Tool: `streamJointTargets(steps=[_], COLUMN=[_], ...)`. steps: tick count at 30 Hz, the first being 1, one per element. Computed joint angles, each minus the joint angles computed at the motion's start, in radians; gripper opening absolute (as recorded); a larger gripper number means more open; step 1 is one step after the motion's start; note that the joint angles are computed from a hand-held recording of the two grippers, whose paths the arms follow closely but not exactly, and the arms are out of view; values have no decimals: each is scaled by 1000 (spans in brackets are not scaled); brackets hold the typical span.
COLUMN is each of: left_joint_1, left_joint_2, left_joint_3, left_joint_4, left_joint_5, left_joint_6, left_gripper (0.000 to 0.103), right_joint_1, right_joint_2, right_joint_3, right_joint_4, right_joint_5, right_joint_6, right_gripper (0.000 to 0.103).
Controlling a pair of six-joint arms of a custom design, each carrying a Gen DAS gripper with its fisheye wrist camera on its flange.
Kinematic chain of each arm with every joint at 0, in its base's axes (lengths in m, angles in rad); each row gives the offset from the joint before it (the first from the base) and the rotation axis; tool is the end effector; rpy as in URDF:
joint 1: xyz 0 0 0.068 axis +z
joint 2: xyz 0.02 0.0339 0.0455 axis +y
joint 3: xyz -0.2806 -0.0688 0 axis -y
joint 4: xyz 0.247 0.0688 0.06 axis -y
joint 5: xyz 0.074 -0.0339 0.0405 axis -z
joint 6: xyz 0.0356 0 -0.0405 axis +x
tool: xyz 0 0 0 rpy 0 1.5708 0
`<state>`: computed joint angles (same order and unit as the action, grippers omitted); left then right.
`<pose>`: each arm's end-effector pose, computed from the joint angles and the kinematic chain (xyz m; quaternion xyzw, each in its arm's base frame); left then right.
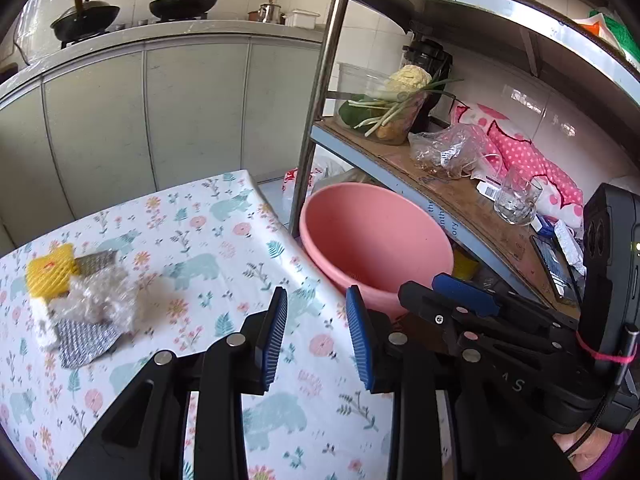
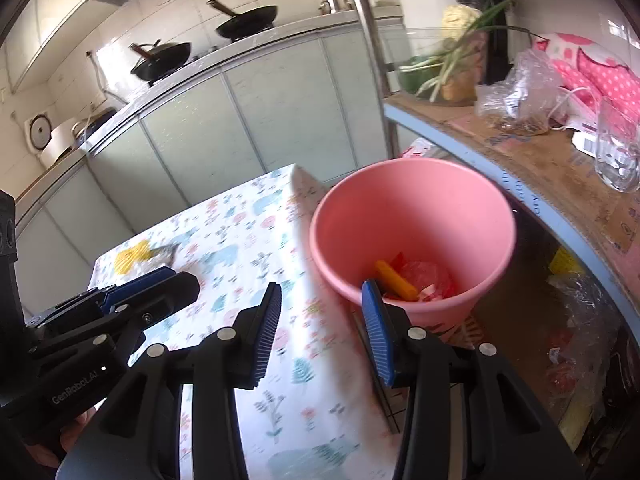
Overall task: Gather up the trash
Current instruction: 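Move both open tools back over the table, then grasp the white foam strip with the left tool while the right grasps the clear plastic wrap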
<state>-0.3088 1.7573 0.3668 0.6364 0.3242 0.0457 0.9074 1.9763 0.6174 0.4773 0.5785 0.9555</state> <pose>0.2384 -0.0880 0.0832 0.2228 0.8803 -0.1982 0.3691 0.2046 0.2301 0.0624 0.1180 0.8995 0.0996 0.4086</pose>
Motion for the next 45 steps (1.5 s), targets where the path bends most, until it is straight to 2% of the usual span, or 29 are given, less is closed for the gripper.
streamJointTargets(steps=[8,14,20,26,28,31,45], left_joint_1=[195,444,690,820,837,834,650], left_joint_2=[-85,-88,3,105,144,194,410], left_joint_3=[-125,-162,-93,44,96,163,431], left_joint_4=[1,-18,-78,-148,-168,-185,-251], left_joint_5=[86,188,257,266,259,233,43], left_joint_6=[80,193,275,252,225,188,56], left_gripper=[30,30,30,30,37,39,40], right_joint_1=[70,95,107,91,82,63,-37], right_joint_2=[52,106,167,234,260,293,415], right_joint_3=[93,180,287,413,461,518,744], right_joint_4=[-34,-42,-60,-88,-101,-112,-200], right_joint_5=[-25,-64,-110,-175,-197,-232,-375], right_joint_6=[-25,-75,-146,-244,-277,-309,-442], right_gripper=[43,43,43,43,43,43,43])
